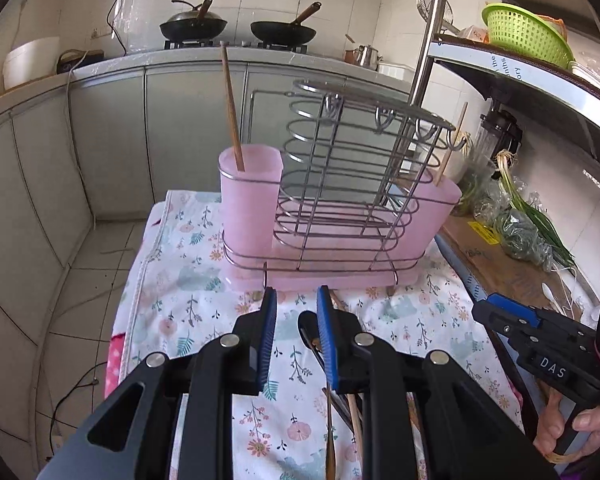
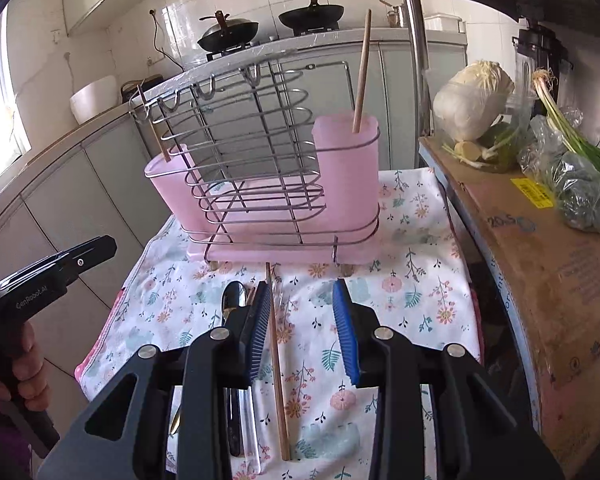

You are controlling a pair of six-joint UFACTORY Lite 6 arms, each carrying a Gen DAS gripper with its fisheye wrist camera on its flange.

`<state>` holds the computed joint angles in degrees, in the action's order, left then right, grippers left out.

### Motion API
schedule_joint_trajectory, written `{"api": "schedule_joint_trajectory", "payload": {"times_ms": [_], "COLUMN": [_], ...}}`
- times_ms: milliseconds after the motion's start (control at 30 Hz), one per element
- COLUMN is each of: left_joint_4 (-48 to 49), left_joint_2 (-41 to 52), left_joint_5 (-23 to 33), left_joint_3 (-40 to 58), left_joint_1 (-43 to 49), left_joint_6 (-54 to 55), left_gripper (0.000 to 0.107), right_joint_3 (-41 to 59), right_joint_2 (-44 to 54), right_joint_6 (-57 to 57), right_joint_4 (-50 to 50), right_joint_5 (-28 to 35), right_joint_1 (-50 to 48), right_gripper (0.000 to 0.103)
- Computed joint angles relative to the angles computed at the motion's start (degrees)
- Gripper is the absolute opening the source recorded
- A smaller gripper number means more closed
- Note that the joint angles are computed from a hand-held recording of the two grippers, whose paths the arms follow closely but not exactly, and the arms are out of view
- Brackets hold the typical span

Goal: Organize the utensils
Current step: 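Grasp the gold spoon with the left gripper while the right gripper grasps a wooden chopstick, then lift the gold spoon and chopstick upright and carry them over the pink cup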

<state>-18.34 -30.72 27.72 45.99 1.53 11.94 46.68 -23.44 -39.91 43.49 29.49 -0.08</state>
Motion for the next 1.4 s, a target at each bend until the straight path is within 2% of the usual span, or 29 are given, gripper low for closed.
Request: {"api": "schedule_joint_trajectory", "payload": {"times_ms": [233, 467, 633, 700, 833, 1167, 1233, 1300, 1400], "left_joint_4": [-12.8, -18.6, -18.1, -16.2, -16.4, -15.1, -15.8, -16.8, -15.8], "left_joint_2": [5.3, 12.3, 15.1, 16.4, 15.4, 9.4, 9.6, 9.5, 9.0], "left_joint_5": [4.8, 3.8, -0.5, -2.0, -3.2, 0.3, 1.1, 1.7, 2.1], "left_joint_3": [-4.9, -8.5, -9.7, -9.5, -10.5, -13.4, -13.8, -13.9, -13.9], "left_joint_1": [2.9, 0.6, -3.9, -5.2, -5.1, 6.7, 8.7, 9.8, 9.7], "left_joint_6": [14.3, 19.0, 17.2, 14.6, 14.2, 14.8, 16.2, 17.4, 16.5], "left_gripper": [0.019, 0.018, 0.013, 0.003, 0.003, 0.003, 0.003, 0.003, 0.003], "right_joint_3": [-3.5, -5.7, -6.4, -6.5, -6.6, -6.6, -7.0, -7.2, -7.4], "right_joint_2": [0.1, 1.4, 3.8, 5.0, 7.4, 14.8, 15.1, 14.5, 14.3], "right_joint_6": [-3.5, -5.8, -8.7, -9.4, -9.9, -6.1, -4.1, 1.4, 2.6], "right_joint_4": [2.9, 4.7, 8.0, 8.6, 9.6, 8.0, 6.4, 1.0, 0.6], "right_joint_5": [0.9, 1.5, 2.9, 3.2, 3.6, -0.2, -1.7, -4.1, -3.4], "right_joint_1": [-1.2, -1.1, -1.2, -0.9, 0.2, 6.8, 8.0, 9.7, 8.9], "right_gripper": [0.033, 0.033, 0.033, 0.033, 0.033, 0.032, 0.024, 0.011, 0.009]}}
